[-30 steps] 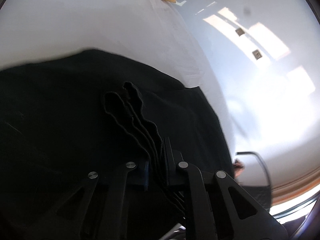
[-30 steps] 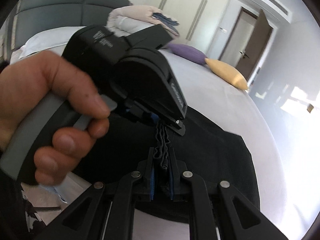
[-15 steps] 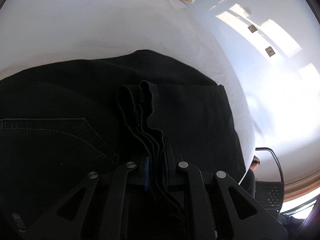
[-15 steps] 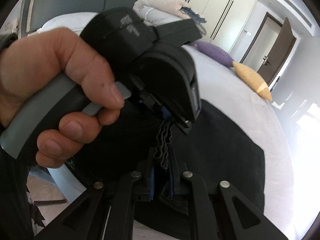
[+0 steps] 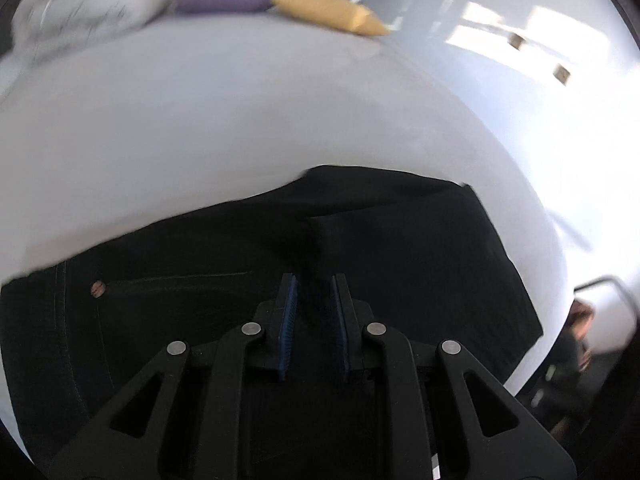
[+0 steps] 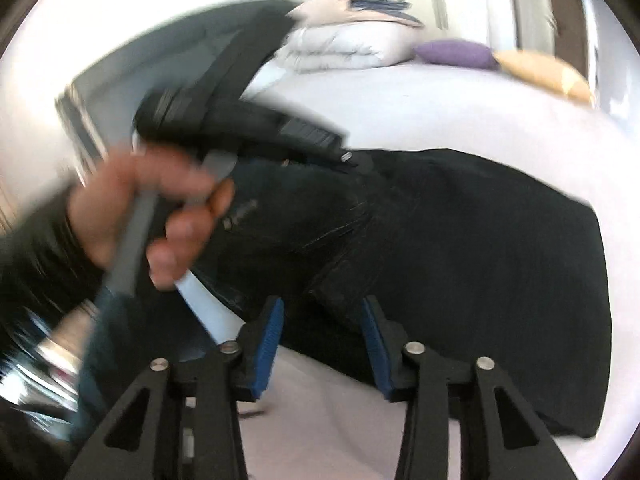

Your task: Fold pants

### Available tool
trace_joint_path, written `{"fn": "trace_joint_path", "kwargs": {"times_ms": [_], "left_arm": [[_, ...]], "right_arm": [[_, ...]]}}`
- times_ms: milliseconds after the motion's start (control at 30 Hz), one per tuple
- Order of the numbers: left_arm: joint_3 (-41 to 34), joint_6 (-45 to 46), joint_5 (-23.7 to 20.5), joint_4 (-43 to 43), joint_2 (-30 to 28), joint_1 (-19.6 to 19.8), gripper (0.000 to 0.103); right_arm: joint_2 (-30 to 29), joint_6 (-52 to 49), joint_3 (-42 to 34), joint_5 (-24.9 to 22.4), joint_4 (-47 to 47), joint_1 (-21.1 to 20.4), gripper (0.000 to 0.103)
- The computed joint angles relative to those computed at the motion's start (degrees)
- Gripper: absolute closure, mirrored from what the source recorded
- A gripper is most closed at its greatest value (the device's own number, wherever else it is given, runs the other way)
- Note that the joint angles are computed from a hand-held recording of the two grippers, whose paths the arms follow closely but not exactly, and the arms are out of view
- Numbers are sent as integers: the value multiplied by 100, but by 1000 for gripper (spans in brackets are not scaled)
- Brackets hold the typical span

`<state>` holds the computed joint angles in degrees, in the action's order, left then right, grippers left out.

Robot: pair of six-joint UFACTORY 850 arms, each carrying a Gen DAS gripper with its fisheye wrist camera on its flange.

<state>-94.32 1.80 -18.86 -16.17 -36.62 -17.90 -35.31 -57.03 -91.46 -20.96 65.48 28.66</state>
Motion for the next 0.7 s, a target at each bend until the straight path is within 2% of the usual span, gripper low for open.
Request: {"fn": "trace_joint_path", "kwargs": {"times_ms": [67, 200, 267, 333, 433, 467, 567, 600, 667, 700], "left_arm": [[-50, -640, -30, 791, -72, -196, 86], [-51, -1568, -354, 1805, -270, -393, 86], [300, -2029, -14, 2228, -101, -415, 86], [467, -2166, 77, 2310, -11, -398, 86], [625, -2512, 160, 2696, 65, -393, 86], [459, -2922, 12, 3001, -4, -564, 86], [432, -3294, -55, 3336, -22, -633, 86], [202, -3552, -159, 3518, -164, -761, 86], [213, -3861, -185, 3820, -163, -865, 86], [235, -3888, -177, 3876, -156, -862, 86]], "right_arm": [[21, -53, -32, -479, 622, -419, 74], [-126, 247, -278, -963, 1013, -1025, 80], [-241, 385, -453, -1200, 1077, -1258, 81], [-556, 908, -896, -1489, 904, -1441, 82], [-1351, 1761, -1997, -1957, 599, -1636, 82], [-1591, 2040, -2330, -2087, 493, -1664, 83], [-2305, 2668, -3278, -2441, 235, -1671, 83], [-2574, 2935, -3672, -2410, 106, -1642, 83], [-2958, 3290, -4120, -2587, -52, -1645, 83], [-3189, 3427, -4397, -2632, -11, -1654, 87]]}}
